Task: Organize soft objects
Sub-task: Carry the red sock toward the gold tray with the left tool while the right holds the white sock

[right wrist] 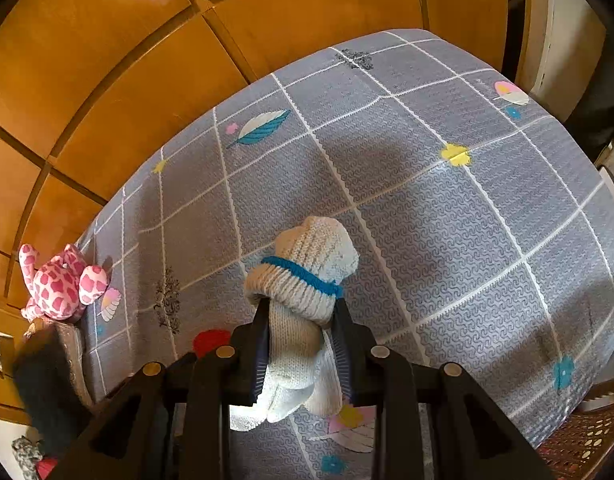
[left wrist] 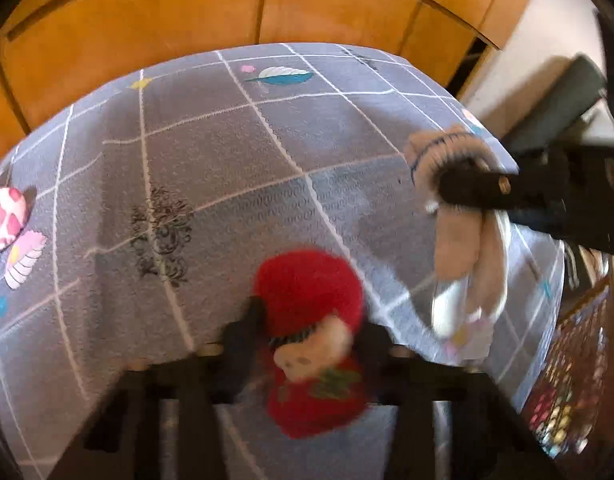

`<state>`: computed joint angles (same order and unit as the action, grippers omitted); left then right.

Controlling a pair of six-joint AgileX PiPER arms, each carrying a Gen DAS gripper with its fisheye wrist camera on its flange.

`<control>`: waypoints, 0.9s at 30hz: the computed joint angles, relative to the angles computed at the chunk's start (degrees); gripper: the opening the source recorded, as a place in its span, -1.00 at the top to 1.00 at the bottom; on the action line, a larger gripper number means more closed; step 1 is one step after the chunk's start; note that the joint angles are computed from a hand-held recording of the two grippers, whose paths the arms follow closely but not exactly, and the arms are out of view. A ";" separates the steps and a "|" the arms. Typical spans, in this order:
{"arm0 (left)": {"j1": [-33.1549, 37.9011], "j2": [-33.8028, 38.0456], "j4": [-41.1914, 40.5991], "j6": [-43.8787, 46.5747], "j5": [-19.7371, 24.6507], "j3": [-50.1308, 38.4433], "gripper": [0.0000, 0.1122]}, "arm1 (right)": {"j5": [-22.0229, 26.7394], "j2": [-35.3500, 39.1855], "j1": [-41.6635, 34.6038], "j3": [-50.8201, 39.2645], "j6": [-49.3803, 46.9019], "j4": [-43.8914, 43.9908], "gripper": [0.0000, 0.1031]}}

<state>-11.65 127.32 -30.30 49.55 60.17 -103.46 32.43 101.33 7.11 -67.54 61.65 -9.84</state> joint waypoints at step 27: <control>23.26 -3.50 -10.16 22.12 -9.80 11.63 0.48 | 22.95 26.27 13.36 -36.73 -12.37 -2.01 0.33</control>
<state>11.61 123.82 -40.46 71.67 50.37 -91.82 55.38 127.61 20.47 -104.27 49.28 -11.85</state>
